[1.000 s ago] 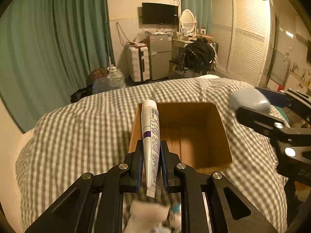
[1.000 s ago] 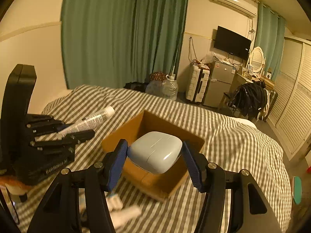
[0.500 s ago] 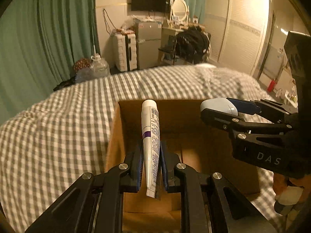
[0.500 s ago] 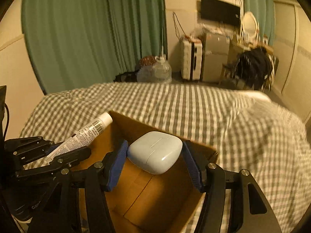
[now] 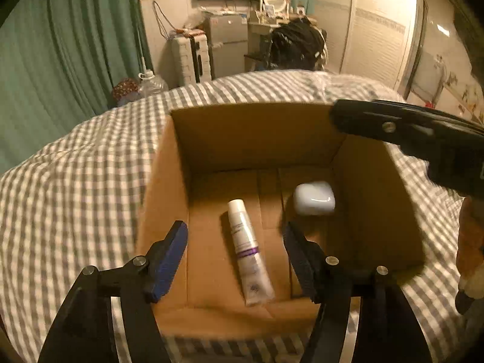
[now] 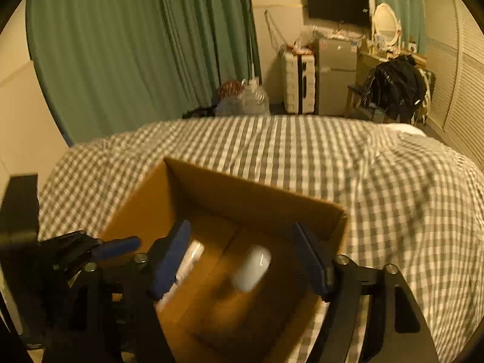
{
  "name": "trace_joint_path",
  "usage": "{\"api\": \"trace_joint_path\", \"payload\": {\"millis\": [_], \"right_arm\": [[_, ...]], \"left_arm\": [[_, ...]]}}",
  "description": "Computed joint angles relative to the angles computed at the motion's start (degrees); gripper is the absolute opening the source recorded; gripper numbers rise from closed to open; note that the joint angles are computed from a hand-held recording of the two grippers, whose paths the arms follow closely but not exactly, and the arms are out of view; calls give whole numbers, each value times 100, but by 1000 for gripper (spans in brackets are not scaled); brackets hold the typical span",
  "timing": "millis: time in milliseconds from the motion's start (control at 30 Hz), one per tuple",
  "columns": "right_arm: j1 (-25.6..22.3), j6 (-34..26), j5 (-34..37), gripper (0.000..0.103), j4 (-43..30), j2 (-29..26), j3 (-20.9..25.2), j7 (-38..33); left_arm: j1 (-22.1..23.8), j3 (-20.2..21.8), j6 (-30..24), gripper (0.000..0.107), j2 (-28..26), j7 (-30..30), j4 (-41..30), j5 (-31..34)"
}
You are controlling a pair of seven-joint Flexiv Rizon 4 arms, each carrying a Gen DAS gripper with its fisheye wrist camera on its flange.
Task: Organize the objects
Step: 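Lower the tube and case into the cardboard box and open both grippers, then move both grippers back from the box toward the remaining items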
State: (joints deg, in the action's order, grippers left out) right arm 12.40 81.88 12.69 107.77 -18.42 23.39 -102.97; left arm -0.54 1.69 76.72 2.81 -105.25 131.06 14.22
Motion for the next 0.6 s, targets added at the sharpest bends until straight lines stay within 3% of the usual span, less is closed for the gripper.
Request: {"api": "trace_joint_path", "payload": {"millis": [100,267,433,600], "right_arm": [[-173,13,282,73,214,409,169,-175],[-136,-81,785,74,735,1399,105,-539],[110,-412,1406,75,1145,2564,-127,-920],[268,-474,1074,79,1750,3486,-165,-601]], "left_arm": [[77,-21,-230,79,598,-452,208,310],[465,-418,-949,80,1783,-1061,429,728],[618,-669,-1774,89,3072,-1353,689,760],[638,-777,-2276,89,4065,-1507,1119,613]]}}
